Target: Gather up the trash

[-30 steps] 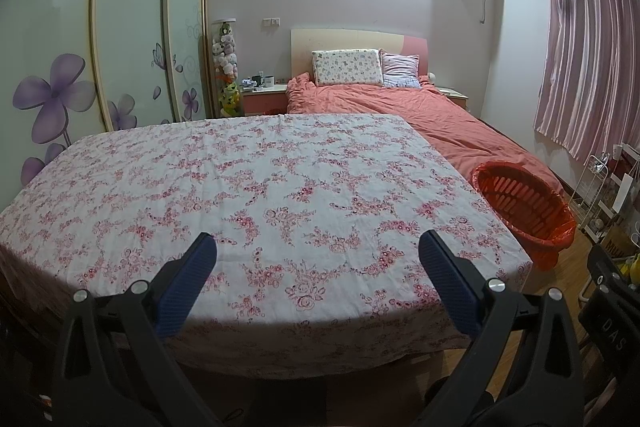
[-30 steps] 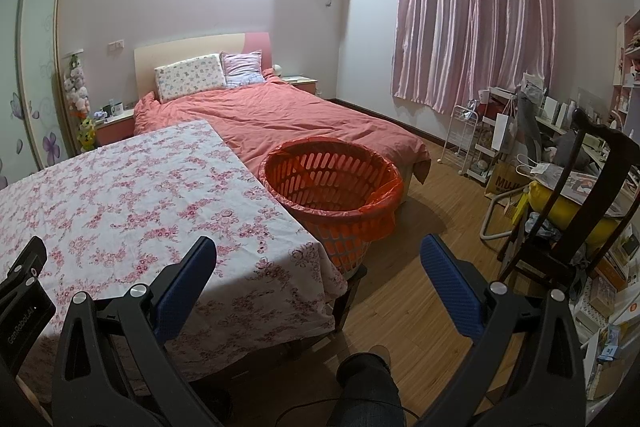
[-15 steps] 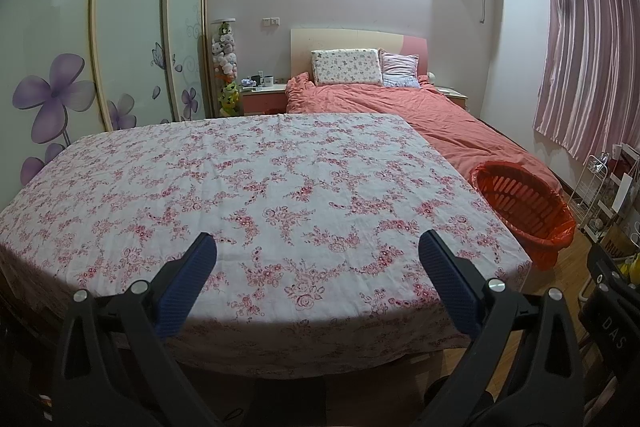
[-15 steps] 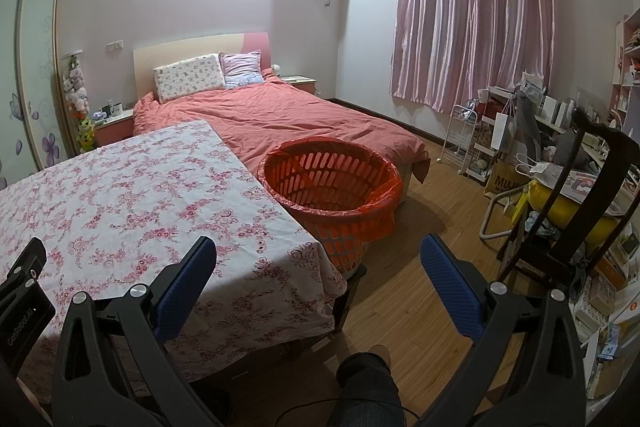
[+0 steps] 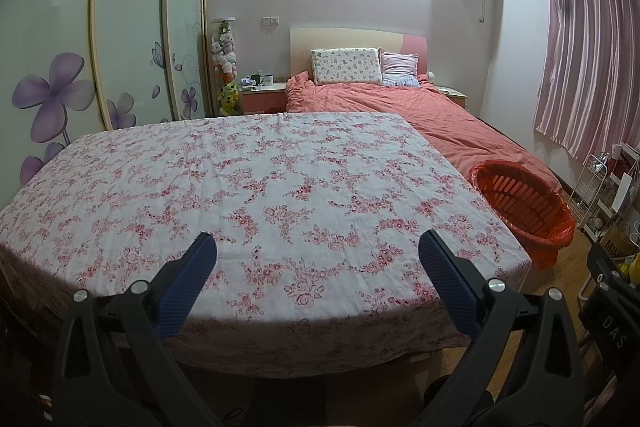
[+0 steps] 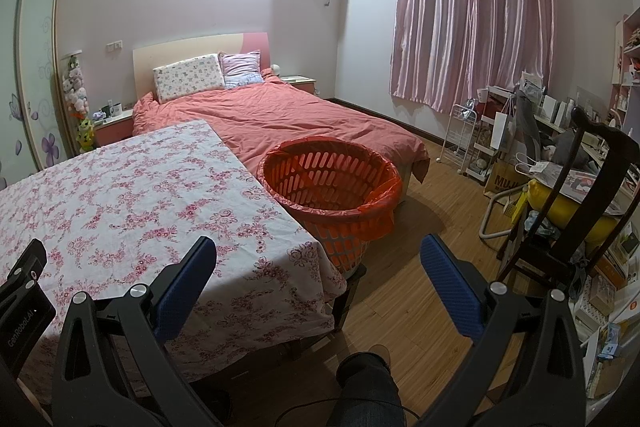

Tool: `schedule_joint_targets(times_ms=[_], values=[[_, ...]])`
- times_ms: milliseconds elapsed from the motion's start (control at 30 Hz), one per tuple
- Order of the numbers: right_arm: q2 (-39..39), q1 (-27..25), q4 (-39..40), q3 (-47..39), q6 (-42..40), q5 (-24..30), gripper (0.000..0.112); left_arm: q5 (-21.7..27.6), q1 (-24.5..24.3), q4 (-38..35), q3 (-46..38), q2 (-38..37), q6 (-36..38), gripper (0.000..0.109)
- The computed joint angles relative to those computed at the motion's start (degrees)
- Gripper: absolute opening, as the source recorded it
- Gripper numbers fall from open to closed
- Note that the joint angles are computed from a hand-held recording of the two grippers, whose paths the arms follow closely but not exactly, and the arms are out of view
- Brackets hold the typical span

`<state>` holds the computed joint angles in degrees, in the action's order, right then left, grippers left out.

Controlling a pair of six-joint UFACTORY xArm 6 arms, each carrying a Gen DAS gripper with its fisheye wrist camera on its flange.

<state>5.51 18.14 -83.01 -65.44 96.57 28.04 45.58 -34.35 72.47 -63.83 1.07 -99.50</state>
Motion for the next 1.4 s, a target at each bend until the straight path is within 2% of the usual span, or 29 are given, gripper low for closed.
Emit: schedule_joint_targets(times_ms=[1400], values=[[-0.04, 0.12, 0.04, 0.07, 0.05, 0.11, 0.101, -0.02, -0.45, -0.04, 0.49, 0.12, -0.67, 0.099]])
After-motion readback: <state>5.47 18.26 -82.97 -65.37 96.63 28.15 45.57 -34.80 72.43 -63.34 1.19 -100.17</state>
